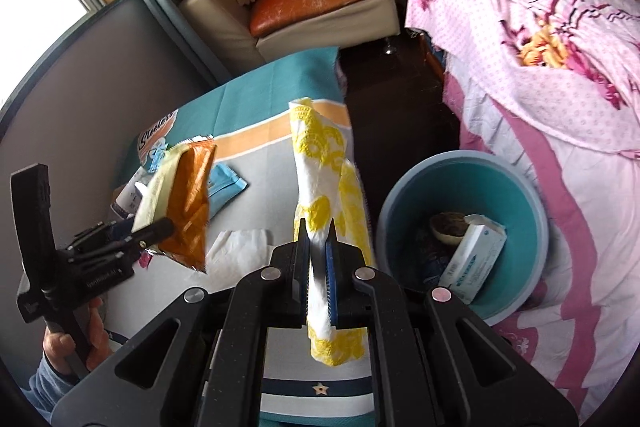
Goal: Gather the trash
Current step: 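Carry the snack wrapper and yellow tissue over the teal bin and release both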
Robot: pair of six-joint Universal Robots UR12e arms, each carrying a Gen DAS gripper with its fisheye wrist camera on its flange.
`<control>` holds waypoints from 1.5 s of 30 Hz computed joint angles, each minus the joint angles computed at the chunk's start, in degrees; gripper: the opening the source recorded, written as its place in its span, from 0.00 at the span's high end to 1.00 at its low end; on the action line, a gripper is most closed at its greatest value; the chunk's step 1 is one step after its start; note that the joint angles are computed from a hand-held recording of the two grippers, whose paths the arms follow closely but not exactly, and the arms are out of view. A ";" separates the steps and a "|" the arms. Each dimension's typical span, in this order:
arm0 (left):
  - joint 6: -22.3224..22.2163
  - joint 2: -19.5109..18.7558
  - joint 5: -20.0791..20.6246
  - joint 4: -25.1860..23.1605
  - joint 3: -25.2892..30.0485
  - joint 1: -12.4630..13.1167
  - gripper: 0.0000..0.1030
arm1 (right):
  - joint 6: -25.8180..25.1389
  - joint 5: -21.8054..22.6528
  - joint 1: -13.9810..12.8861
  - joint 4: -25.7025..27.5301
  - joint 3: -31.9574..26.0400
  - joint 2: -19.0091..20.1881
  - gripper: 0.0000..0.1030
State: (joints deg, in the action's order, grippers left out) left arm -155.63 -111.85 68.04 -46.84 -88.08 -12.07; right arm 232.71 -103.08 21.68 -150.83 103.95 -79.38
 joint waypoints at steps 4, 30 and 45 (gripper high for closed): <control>2.13 -0.11 -1.10 -1.45 -0.01 -2.29 0.53 | 1.84 -2.22 -0.67 0.20 3.02 -2.81 0.94; 6.49 -6.18 3.23 -7.38 4.59 -12.14 0.40 | 6.02 0.05 -6.20 -0.65 12.10 -7.74 0.94; 4.43 -5.43 2.62 -5.82 3.70 -10.23 0.16 | 5.98 0.69 -6.19 0.68 10.91 -6.75 0.94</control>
State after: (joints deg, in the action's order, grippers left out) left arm -151.20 -117.28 70.66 -52.66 -84.38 -22.30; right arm 238.69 -102.40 15.49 -150.15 114.87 -86.13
